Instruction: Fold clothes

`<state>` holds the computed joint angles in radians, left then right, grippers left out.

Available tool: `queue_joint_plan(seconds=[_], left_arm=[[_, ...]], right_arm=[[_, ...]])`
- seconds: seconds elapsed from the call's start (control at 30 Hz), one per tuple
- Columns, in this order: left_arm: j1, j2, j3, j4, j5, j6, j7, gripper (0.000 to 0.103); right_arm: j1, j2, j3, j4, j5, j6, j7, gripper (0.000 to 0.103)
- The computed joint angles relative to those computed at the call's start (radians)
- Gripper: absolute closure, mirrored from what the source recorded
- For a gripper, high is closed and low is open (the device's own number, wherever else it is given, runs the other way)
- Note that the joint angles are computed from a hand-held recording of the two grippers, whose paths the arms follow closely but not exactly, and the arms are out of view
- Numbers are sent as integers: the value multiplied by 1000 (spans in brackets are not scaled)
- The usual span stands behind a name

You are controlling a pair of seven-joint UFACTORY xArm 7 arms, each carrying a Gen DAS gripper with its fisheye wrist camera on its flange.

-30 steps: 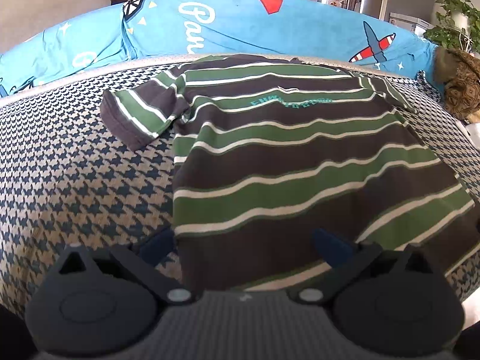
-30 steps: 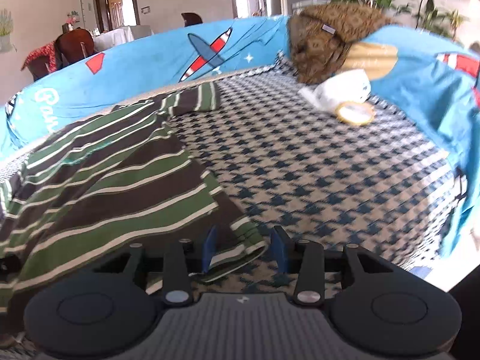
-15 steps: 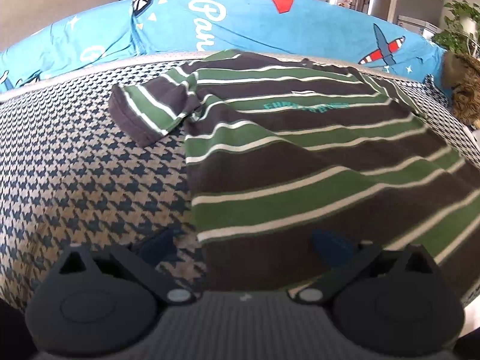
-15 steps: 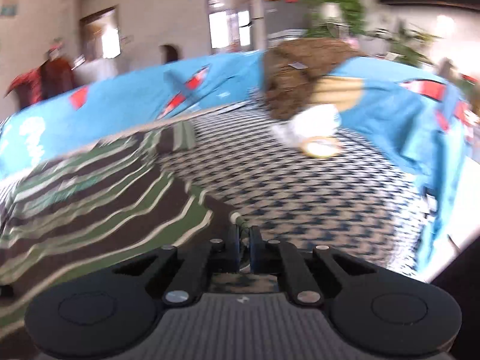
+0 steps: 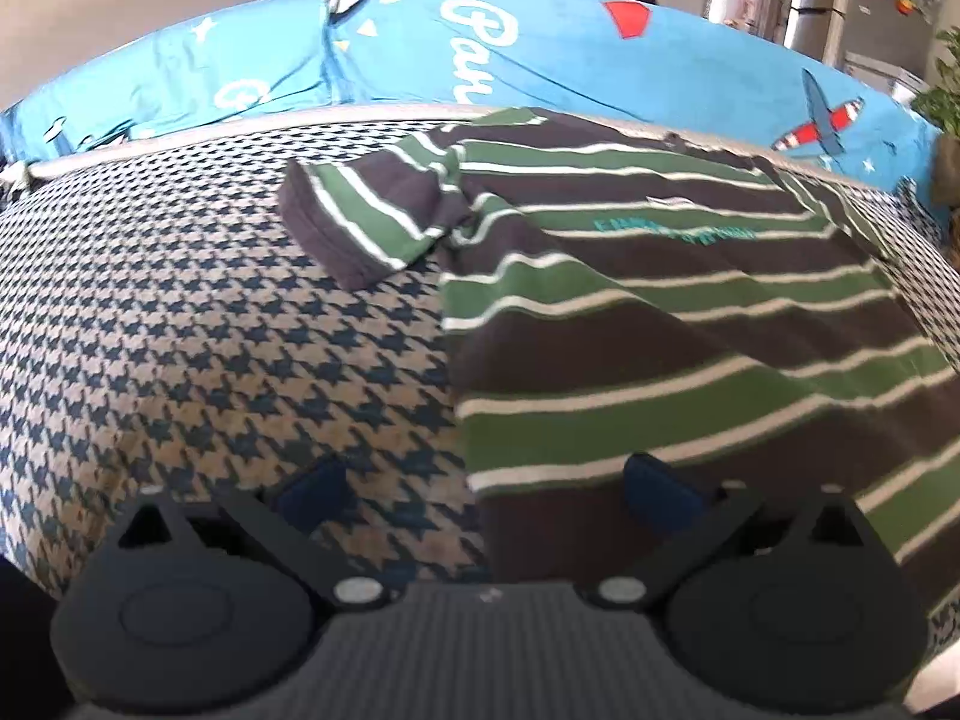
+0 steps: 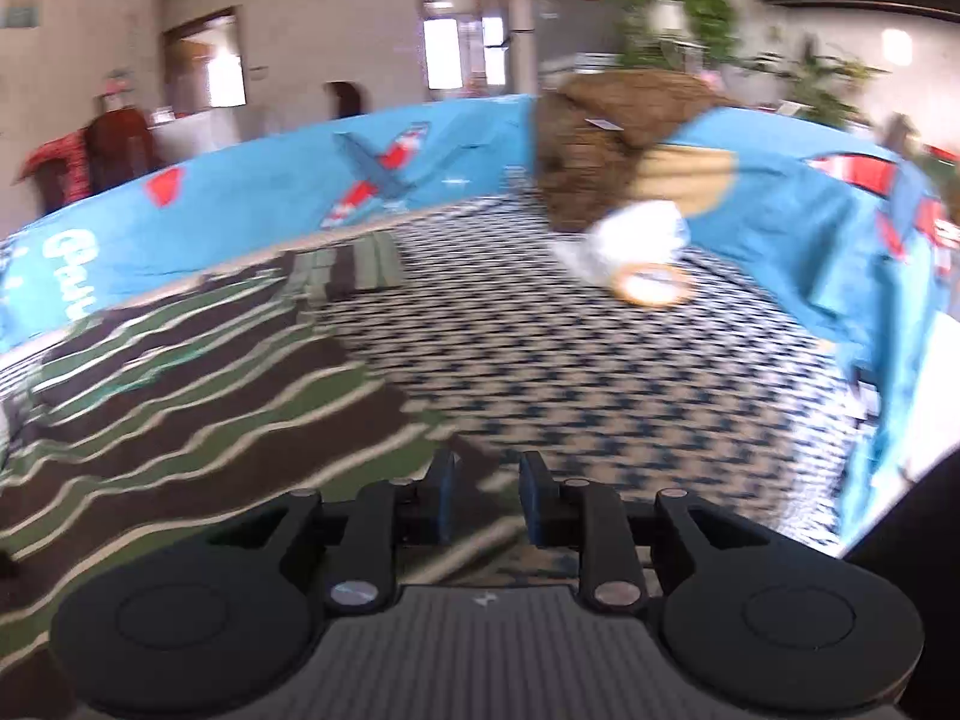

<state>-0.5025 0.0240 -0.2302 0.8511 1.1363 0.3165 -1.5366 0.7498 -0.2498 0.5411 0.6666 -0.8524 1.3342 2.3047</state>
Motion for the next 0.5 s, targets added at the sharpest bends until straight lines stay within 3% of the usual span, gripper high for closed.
queue_joint_plan(seconds=[0.23, 0.5], left_arm=[[20, 19, 24, 28, -48, -17, 22, 0], [40, 78, 71, 124, -32, -24, 39, 0]], right_arm=[[-25, 45, -40, 12, -160, -227, -66, 77], [-16, 212, -95, 129, -397, -396, -194, 77]])
